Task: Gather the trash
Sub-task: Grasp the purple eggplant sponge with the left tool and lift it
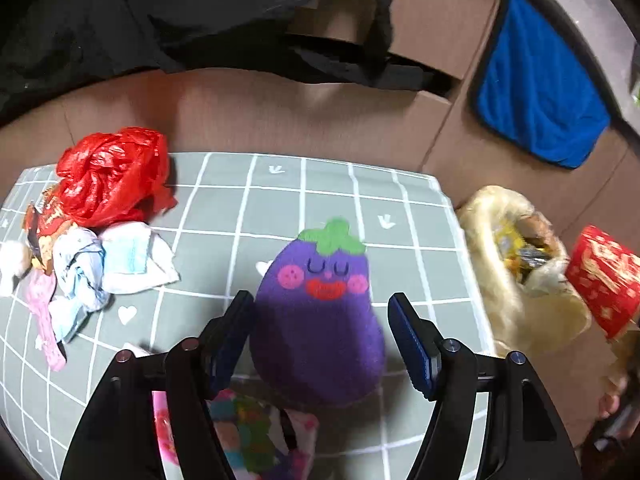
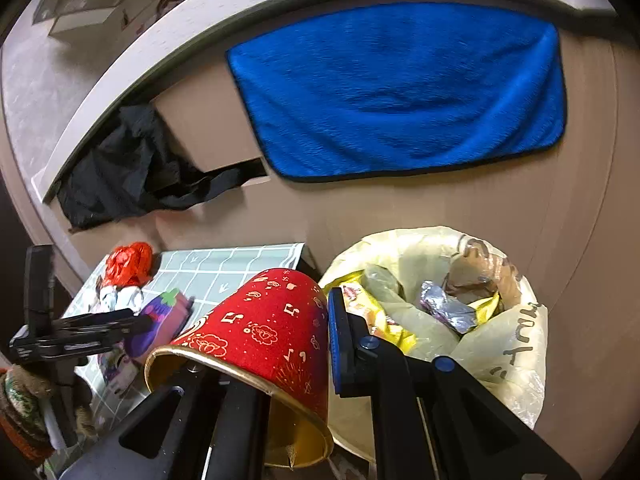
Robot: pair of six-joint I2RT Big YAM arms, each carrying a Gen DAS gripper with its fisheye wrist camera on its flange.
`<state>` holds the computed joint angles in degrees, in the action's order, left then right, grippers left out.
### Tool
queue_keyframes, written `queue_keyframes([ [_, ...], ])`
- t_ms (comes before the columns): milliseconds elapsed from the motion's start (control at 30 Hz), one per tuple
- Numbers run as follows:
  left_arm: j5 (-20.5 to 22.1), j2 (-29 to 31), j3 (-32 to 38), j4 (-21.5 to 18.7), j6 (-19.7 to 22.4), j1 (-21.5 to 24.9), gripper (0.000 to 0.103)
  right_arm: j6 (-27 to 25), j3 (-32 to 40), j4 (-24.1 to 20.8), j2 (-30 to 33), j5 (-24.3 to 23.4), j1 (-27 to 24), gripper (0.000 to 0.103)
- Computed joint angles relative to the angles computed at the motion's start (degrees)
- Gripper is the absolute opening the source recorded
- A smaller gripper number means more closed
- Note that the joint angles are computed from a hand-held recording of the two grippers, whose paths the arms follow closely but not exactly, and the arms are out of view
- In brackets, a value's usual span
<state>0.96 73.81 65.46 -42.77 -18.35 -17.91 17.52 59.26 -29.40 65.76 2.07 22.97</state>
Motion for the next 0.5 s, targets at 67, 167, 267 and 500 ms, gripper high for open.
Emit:
queue_keyframes([
  [67,3.31,1.32,0.43,-0.99,-1.28,0.99,0.069,-0.25,-0.14,-0.22,-0.19,0.06,0.67,0.009],
  [167,4.70,2.00,0.12,-0.68,-3.05,1.51,0.070,-0.28,-0.35,-0.46,-0.30,0.29,1.31,0.009],
  [267,4.77,1.04,-0.08,-0.97,-6.27,2.15,0.068,-0.37,-0.51,-0.63,-0.31,0.77,1.87,0.009],
  [500,-2.96,-4.22,-0.08,1.38,-4.19,-0.55,0.067,-0.54,-0.66,-1.05,-1.64,1.80,2.59,0.009],
])
